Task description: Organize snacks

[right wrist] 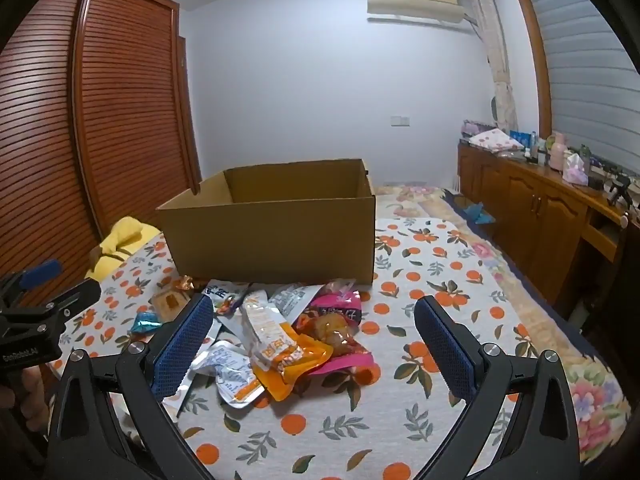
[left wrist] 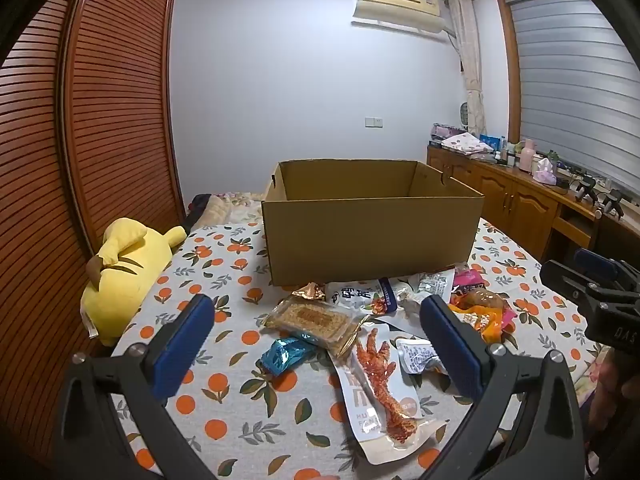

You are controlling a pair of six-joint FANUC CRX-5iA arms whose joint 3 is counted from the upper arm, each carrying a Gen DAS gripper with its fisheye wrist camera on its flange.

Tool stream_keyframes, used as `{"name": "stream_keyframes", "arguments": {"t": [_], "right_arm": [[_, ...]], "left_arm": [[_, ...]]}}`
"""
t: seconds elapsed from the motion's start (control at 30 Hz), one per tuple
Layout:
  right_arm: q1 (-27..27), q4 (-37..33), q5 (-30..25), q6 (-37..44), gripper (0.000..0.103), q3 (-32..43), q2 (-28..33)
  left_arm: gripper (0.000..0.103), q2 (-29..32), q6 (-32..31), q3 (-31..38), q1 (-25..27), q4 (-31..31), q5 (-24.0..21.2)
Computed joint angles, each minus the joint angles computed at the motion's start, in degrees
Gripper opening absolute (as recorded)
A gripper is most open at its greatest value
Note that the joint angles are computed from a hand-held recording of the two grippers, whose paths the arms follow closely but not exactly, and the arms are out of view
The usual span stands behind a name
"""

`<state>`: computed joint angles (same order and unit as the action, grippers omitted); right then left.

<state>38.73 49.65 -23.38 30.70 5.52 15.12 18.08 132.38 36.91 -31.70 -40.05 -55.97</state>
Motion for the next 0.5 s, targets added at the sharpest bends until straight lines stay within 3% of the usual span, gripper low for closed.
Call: {"name": "stream_keyframes", "arguments": {"t": [0.5], "right_arm": [[-0.1,-0.2,-0.1,0.0,0.103,0.0,0.0]], "left_arm": [[0.103,-0.6,-0.1,-0.8,0.2,0.1,0.2]]}}
